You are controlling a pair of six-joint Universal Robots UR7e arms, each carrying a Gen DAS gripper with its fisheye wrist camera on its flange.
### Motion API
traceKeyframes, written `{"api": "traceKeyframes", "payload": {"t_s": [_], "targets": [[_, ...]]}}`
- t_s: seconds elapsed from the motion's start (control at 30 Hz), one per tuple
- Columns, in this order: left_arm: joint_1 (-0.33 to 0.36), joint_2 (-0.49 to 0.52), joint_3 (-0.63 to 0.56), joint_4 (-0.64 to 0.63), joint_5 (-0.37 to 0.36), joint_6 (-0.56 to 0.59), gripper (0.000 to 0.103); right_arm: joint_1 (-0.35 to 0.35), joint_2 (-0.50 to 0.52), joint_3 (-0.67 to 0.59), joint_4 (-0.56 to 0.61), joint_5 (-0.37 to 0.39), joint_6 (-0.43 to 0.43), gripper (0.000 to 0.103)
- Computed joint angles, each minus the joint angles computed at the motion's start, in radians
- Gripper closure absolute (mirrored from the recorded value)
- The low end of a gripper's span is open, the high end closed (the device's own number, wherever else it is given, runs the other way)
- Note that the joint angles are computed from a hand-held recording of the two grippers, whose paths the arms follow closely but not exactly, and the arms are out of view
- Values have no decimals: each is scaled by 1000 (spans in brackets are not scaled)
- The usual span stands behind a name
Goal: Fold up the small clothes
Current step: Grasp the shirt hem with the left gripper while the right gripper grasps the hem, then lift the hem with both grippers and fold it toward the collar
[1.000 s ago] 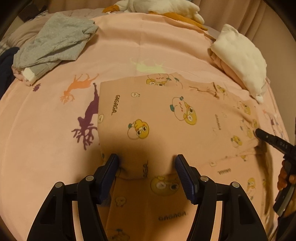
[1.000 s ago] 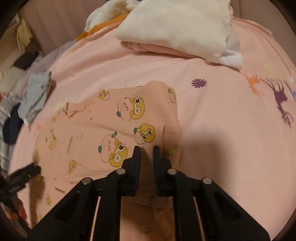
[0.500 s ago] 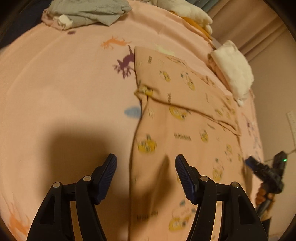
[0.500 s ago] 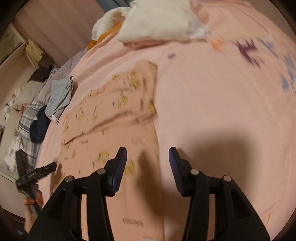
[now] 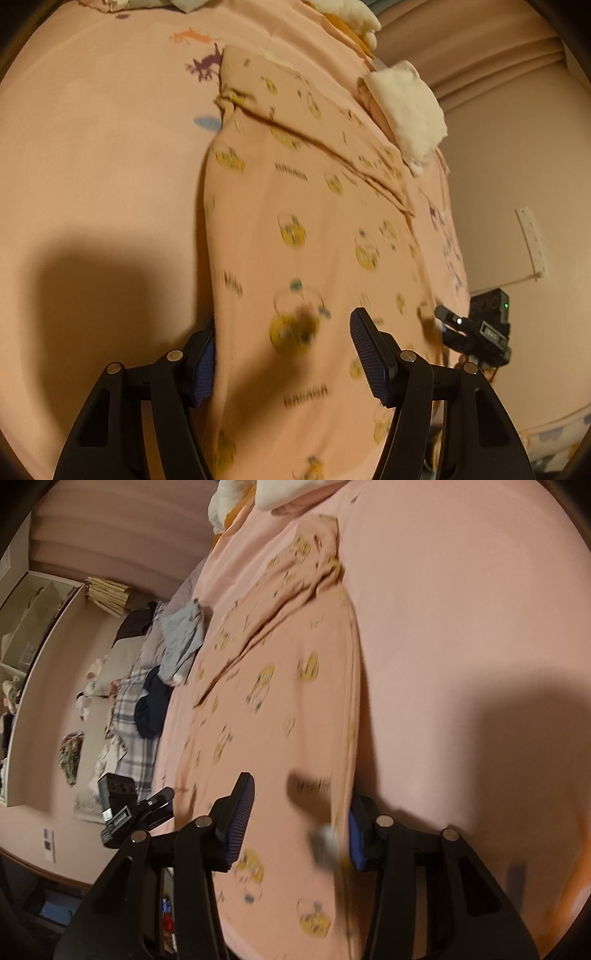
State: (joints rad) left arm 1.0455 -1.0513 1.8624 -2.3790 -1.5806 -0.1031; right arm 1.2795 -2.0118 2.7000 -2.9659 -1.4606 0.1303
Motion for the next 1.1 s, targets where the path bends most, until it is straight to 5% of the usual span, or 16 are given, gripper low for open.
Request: {"api": "traceKeyframes", "payload": {"t_s": [0.4, 0.5, 0.57, 0.63, 0.73, 1.1], "targets": [[6, -79, 89, 25, -64, -13, 39, 66, -94, 57, 84, -28, 14, 59], [1, -92, 103, 24, -40, -9, 48, 70, -104, 73, 72, -39, 5, 61], [-1, -80, 90, 31, -18, -22, 69, 85, -71, 67, 45, -74, 11, 69], [-3, -66, 75, 39, 8, -35, 83, 82, -69, 69, 44, -93, 8, 85], [-3, -55, 64, 35, 39, -56, 101, 100, -47, 62, 19, -128, 9, 94], [-10, -119, 84, -67, -53, -13, 103, 225, -70, 53, -113, -156, -11, 99]]}}
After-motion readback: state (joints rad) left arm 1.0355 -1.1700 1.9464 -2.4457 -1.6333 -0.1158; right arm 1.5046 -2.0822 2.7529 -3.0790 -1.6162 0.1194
